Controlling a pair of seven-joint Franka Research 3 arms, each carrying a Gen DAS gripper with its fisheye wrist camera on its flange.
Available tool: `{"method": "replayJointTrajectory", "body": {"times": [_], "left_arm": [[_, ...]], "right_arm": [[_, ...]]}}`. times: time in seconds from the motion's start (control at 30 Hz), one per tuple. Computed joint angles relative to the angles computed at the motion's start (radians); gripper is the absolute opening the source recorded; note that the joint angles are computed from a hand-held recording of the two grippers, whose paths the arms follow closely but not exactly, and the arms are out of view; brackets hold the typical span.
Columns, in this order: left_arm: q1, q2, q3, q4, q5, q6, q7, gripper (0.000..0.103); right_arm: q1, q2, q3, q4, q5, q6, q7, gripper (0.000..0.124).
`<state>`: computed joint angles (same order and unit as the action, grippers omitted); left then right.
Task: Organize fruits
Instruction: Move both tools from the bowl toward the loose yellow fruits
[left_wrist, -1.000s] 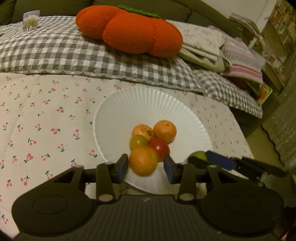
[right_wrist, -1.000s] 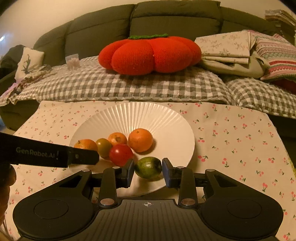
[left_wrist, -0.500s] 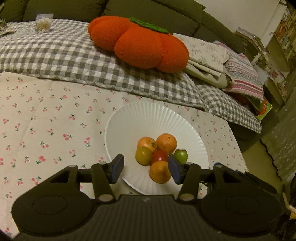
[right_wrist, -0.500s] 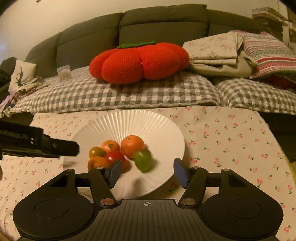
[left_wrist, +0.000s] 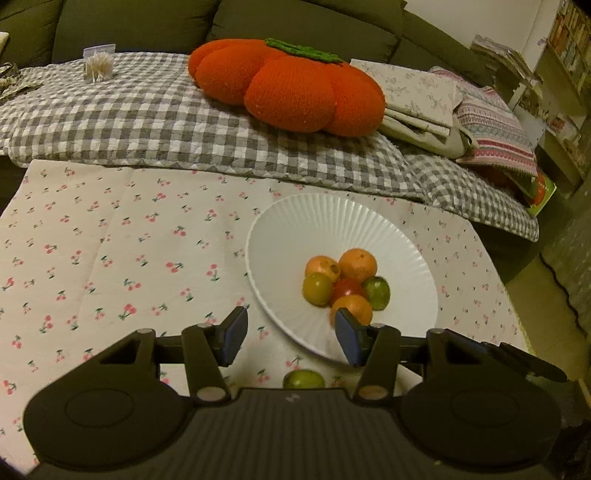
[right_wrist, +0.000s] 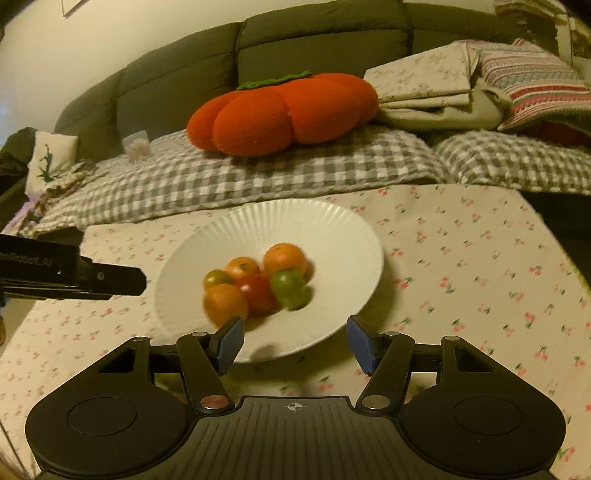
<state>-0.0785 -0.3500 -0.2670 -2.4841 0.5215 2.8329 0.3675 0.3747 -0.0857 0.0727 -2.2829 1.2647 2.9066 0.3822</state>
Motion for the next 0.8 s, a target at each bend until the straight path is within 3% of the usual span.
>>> {"method": "replayJointTrajectory", "body": {"times": [0.4, 0.8], "left_arm": [[-0.070, -0.127, 0.045, -0.118, -0.116, -0.050, 0.112, 0.052], [-0.107, -0.225, 0.043, -0.208, -0.189, -0.079, 0.170, 0.052]], "right_arm": [[0.023, -0.099, -0.018, -0.078, -0.012, -0.111, -0.025, 0.062], [0.032, -0.116, -0.023, -0.111, -0.093, -0.184, -0.007, 0.062]]}}
